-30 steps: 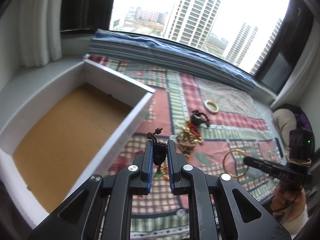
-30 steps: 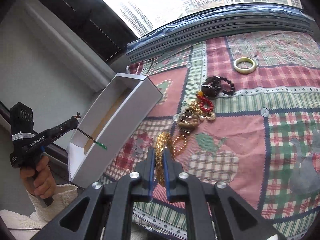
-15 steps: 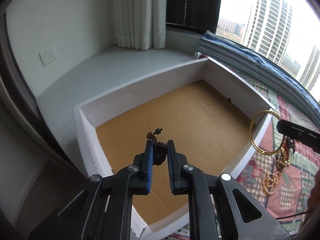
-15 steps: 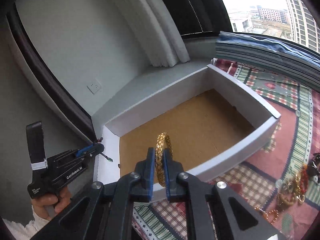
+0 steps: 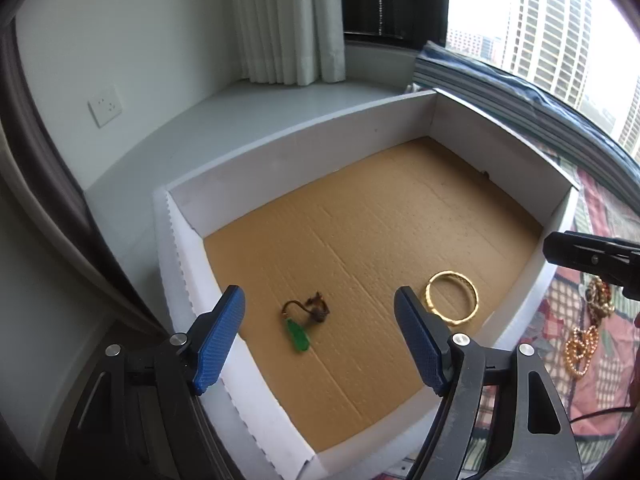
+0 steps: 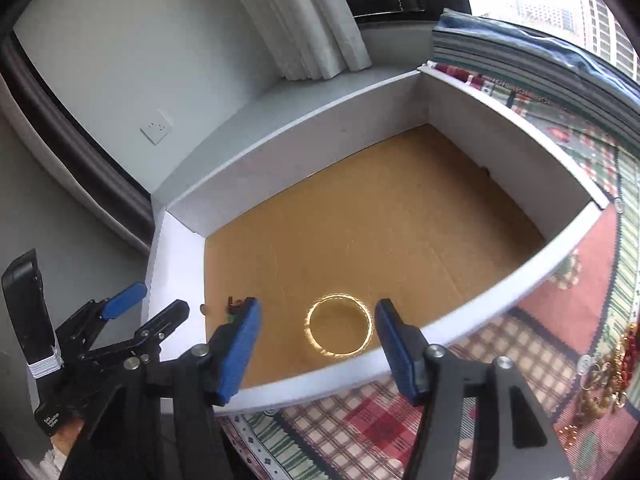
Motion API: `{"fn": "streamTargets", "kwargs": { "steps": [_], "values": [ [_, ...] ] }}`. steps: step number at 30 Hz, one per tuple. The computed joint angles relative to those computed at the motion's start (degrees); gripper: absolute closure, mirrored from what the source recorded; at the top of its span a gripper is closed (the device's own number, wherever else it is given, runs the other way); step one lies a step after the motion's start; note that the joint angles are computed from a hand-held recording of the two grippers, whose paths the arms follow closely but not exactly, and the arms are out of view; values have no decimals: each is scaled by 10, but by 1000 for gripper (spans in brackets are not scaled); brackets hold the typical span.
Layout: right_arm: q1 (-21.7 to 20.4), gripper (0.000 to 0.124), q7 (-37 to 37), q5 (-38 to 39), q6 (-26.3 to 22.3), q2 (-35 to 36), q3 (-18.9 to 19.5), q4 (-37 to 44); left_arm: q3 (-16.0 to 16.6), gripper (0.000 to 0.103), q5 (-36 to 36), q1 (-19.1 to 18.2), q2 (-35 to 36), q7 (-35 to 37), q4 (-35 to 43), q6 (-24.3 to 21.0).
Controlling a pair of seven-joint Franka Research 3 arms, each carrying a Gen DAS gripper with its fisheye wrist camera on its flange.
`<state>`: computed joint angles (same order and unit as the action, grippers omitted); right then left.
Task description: Organize jewelry
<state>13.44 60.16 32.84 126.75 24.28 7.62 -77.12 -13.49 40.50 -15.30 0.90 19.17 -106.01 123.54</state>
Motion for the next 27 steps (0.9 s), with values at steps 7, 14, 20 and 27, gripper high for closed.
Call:
{"fn": "streamTargets", "kwargs": {
  "steps": [7,14,20,27],
  "values": [
    [-7,37,-41,-27,174,-180,-36,-250,-17,10,23,-23,9,8,22,65],
    [-38,37,16,-89,300,-331,-81,-459,-26,4,22,-60,40,28,54,151],
    [-54,37,-11,-23,315,-433,-129,-561,-22,3,75,-100,74,-1,76,210],
    [-70,21,-40,-58,427,-514,-122,-689,-31,3,-28,-126,122,126,109,204]
  ]
}}
